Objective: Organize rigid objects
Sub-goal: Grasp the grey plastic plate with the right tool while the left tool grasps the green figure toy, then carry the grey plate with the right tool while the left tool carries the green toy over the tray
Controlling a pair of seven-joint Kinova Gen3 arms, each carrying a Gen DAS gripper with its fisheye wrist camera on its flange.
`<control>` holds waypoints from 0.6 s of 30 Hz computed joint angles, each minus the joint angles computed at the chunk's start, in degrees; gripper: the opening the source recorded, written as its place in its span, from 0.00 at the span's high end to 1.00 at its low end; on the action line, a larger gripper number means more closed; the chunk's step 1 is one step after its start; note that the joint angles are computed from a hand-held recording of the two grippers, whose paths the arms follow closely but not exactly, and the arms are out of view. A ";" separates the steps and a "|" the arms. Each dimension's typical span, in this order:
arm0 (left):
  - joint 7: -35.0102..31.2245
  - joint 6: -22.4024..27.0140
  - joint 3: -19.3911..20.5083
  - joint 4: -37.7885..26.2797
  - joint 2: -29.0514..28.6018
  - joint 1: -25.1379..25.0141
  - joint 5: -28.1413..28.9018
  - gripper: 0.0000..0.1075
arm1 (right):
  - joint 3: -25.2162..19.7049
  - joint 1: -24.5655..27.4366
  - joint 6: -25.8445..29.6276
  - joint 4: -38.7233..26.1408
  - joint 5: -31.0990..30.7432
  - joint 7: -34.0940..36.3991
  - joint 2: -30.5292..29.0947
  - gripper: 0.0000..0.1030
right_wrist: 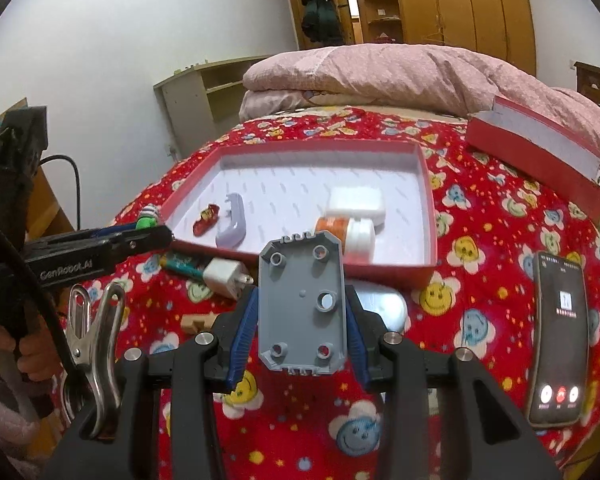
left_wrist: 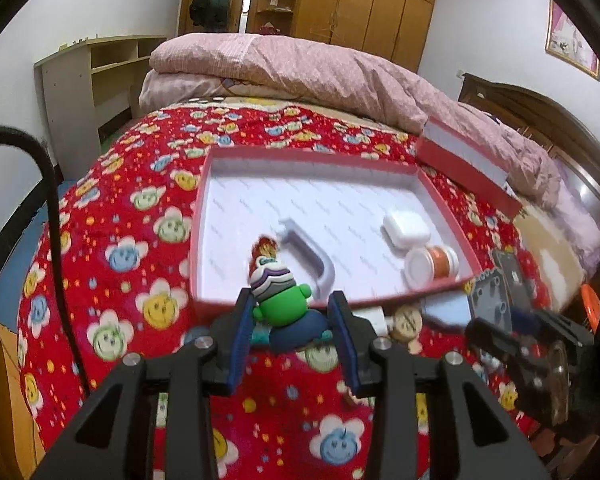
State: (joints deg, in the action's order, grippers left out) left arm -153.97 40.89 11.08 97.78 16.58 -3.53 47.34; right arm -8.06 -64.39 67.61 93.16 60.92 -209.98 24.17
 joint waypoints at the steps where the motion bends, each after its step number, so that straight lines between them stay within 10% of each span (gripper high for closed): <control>1: 0.73 0.25 -0.07 -0.87 0.37 0.31 -0.35 0.63 | 0.03 0.28 -0.06 -0.25 0.09 0.92 -0.16 0.60; 18: 10.80 -1.29 2.01 -9.84 4.36 4.33 -8.51 0.63 | 0.73 5.97 -2.76 -0.63 0.46 4.80 -3.08 0.60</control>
State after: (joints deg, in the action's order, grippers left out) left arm -143.17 39.59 13.09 87.95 20.95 0.79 38.84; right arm -7.33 -58.43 64.85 92.54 61.38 -205.18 21.08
